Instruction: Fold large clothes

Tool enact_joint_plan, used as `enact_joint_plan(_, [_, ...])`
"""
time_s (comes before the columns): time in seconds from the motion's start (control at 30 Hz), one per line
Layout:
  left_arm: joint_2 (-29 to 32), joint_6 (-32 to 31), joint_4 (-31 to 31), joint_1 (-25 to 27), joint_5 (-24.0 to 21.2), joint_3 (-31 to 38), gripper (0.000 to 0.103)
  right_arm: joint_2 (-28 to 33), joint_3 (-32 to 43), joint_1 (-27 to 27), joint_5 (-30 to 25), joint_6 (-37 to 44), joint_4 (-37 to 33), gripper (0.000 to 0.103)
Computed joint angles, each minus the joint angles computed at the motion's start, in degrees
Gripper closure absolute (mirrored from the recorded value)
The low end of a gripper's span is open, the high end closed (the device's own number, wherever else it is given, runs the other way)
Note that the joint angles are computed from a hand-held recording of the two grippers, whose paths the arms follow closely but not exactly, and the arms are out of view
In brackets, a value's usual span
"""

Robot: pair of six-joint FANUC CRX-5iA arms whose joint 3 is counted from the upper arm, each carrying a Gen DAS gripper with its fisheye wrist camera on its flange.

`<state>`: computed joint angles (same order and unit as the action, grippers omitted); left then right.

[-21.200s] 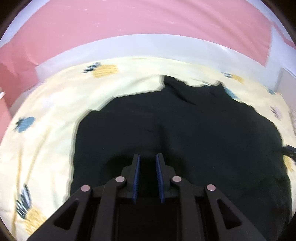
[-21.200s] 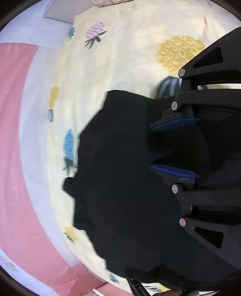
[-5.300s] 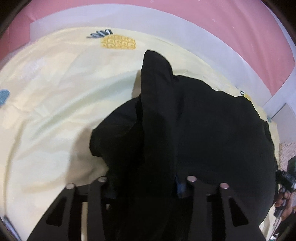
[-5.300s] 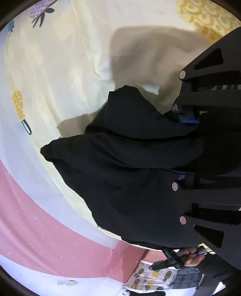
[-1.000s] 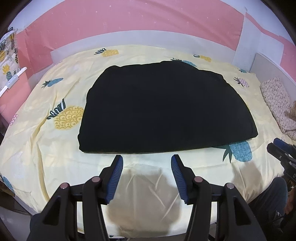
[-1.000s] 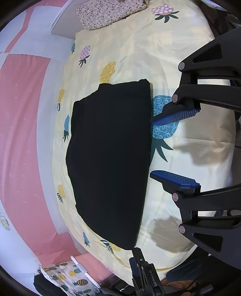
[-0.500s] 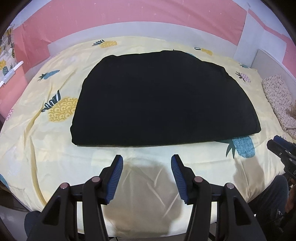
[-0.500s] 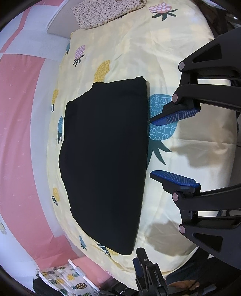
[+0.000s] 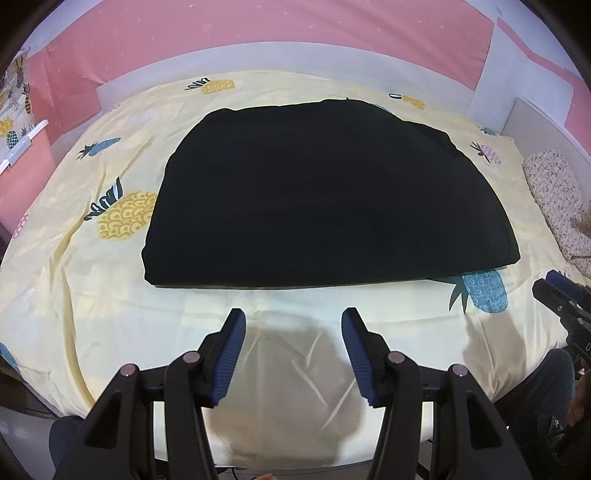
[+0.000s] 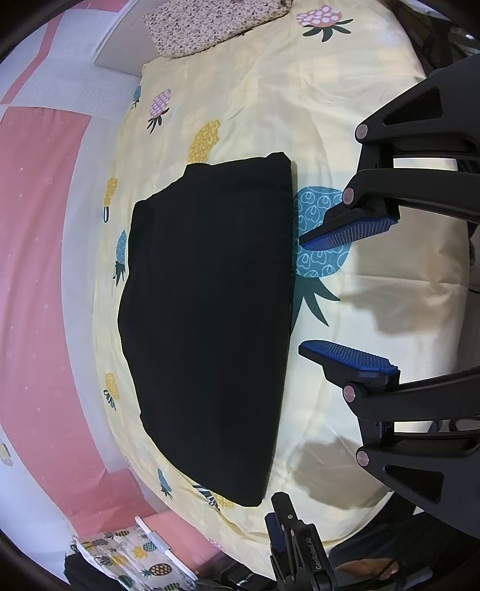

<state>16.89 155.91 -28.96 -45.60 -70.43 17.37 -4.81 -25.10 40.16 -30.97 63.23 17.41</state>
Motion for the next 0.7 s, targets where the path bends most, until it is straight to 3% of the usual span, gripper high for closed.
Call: enact_joint_plan(0.7, [0.3, 0.6, -0.3, -0.4, -0.4, 0.6, 0.047, -0.1, 0.0, 0.0, 0.0, 0.0, 0.1, 0.052])
